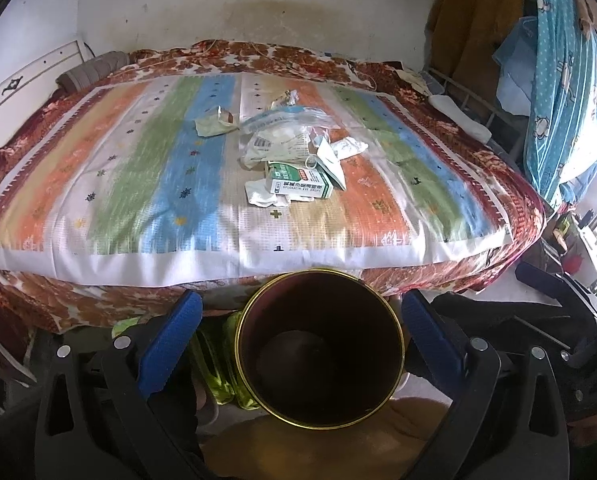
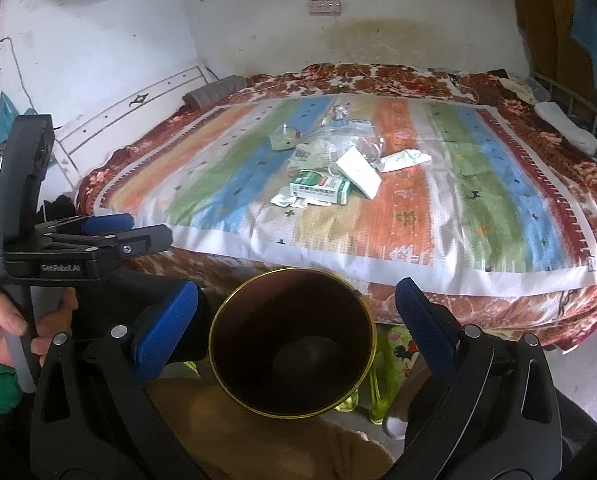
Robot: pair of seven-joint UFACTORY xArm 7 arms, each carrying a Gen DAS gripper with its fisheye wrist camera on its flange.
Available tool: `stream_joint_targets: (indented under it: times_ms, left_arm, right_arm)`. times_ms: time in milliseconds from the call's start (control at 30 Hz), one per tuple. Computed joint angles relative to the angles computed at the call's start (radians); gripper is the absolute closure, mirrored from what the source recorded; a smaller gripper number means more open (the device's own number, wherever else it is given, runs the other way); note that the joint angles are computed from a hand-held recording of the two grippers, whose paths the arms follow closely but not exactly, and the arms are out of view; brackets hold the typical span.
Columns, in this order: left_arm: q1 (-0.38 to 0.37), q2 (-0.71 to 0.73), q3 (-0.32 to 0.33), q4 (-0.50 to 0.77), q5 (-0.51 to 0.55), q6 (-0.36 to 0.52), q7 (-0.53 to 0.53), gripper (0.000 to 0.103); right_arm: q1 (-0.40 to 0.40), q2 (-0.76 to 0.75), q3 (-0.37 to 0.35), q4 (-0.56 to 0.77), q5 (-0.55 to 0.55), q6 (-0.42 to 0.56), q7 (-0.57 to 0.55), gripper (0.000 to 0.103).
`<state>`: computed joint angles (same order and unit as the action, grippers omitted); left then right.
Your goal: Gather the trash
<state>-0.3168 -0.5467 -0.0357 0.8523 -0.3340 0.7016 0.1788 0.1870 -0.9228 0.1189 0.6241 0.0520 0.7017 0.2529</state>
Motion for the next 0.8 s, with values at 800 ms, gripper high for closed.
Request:
stream_joint_targets:
  times_ms: [800]
  left_arm:
    - [-0.004, 0.058, 0.020, 0.063, -0.056, 0.038, 0.023, 0.006]
  right_arm:
    - [0.012, 0.041, 0.007, 0.017, -0.009, -0.013, -0.031, 0.009]
